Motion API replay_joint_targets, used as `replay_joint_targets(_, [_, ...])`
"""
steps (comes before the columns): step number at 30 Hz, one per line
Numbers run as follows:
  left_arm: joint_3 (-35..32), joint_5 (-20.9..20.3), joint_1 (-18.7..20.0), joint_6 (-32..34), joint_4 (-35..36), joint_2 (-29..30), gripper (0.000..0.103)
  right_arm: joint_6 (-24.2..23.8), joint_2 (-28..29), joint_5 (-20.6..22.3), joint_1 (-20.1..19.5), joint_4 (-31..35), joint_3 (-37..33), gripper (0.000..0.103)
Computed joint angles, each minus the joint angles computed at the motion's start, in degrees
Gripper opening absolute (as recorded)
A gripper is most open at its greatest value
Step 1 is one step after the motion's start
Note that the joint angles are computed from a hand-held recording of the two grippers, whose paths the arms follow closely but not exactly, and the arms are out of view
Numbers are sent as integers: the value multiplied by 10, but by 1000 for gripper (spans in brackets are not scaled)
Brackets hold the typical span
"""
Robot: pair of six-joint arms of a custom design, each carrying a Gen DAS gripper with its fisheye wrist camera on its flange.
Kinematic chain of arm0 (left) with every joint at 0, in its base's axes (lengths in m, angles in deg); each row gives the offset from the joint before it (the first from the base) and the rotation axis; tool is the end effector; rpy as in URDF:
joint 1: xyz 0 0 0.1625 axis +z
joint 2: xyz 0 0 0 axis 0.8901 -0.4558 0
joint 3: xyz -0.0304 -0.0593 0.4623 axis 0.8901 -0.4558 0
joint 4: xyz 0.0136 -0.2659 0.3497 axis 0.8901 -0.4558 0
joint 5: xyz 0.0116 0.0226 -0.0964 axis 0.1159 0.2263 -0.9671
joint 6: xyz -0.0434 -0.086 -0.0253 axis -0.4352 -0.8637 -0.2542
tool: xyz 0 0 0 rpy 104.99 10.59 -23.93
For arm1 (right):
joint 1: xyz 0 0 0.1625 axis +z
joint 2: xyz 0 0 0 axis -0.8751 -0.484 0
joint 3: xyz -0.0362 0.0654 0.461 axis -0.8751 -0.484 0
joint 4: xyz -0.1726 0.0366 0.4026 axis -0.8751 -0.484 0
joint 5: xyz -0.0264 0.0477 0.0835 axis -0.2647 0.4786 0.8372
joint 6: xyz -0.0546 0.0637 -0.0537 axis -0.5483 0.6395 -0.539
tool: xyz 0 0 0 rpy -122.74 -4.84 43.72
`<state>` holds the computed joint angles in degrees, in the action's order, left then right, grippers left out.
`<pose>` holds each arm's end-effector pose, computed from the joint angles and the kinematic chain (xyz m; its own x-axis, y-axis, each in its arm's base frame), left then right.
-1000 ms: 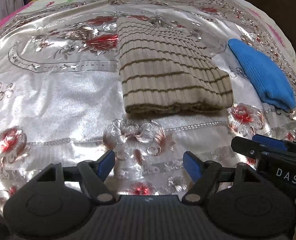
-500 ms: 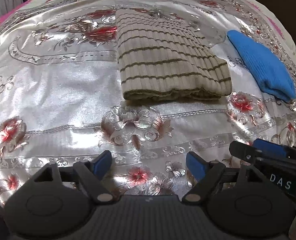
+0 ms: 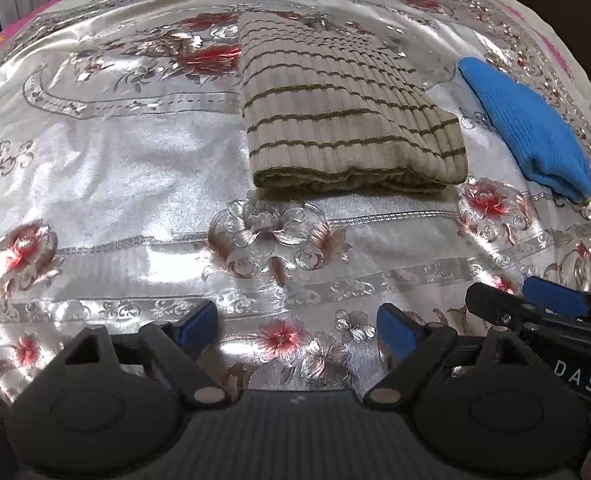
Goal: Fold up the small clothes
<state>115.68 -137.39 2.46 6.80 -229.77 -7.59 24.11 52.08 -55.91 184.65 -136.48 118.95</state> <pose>0.0224 -0.4313 0.2604 -0.7820 0.0658 -0.6198 0.3420 0.8766 -0.3384 0.3150 -0.3630 -0.0549 -0.8194 0.0078 0.5732 -0.3491 0.7862 -0.5098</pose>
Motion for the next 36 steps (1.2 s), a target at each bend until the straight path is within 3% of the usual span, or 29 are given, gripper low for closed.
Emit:
replay_joint_targets(23, [14,44,-12,-10,18,-7,98,20,1,-7,-1,21,4,70])
replay_joint_targets(36, [10,42,-12,-24,43,-14,99,22,0,-5,-1,30,6,70])
